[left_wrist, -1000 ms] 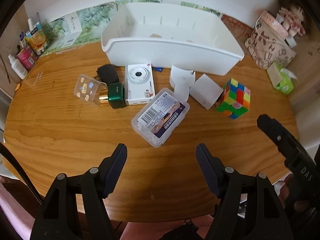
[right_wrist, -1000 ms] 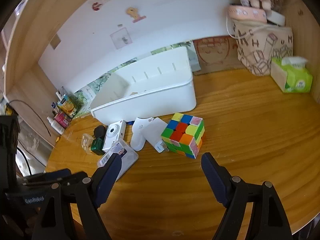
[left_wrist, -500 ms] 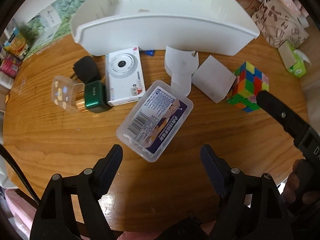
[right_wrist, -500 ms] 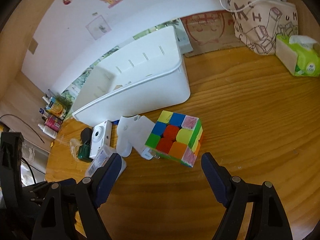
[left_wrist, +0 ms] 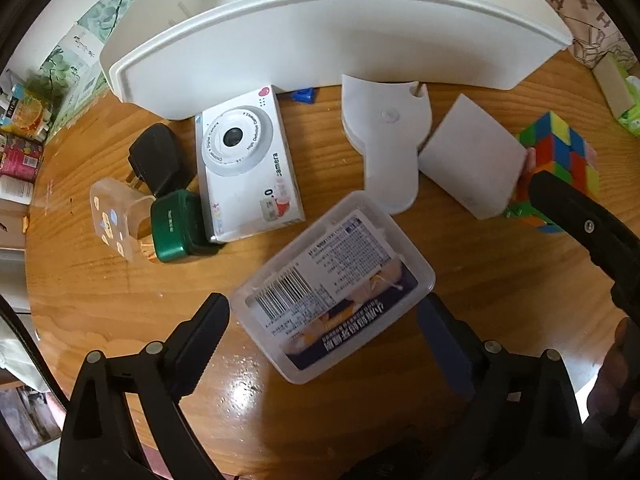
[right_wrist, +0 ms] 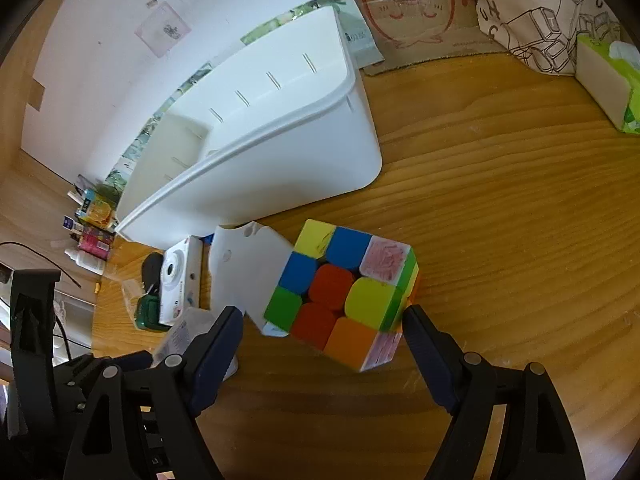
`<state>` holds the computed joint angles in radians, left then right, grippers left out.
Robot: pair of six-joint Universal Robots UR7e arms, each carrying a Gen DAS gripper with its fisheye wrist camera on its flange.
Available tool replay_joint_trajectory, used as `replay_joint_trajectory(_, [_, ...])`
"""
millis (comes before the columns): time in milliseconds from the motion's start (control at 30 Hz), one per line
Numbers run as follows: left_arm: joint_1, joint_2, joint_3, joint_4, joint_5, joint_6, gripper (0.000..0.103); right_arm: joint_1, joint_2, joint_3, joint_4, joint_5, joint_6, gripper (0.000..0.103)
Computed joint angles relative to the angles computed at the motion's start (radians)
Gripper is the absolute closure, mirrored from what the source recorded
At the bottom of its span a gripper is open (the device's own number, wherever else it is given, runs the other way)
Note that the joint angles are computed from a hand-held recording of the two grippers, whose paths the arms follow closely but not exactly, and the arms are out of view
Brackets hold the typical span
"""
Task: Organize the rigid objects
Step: 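Grasp the clear labeled plastic box with the left gripper while the right gripper grasps the Rubik's cube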
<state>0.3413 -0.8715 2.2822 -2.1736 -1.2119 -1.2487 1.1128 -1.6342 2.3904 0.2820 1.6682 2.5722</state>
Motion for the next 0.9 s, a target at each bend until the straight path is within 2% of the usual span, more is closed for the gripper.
replay_joint_trajectory(500, [0.078,0.052,-0.045,-0.06,0.028,0.05,0.007,0.034,0.071,-0.04,-0.023,0.067,0.012,0.023])
replay_joint_trajectory(667, [0.108,0.067,-0.043,-0.1,0.039,0.063,0.02,0.041,0.077,-0.043,-0.026,0.073,0.013,0.024])
replay_joint_trajectory(900, [0.111,0.054,-0.018,-0.129,0.03,0.072,0.027,0.055,0.081,-0.043,-0.034,0.086,0.022,0.025])
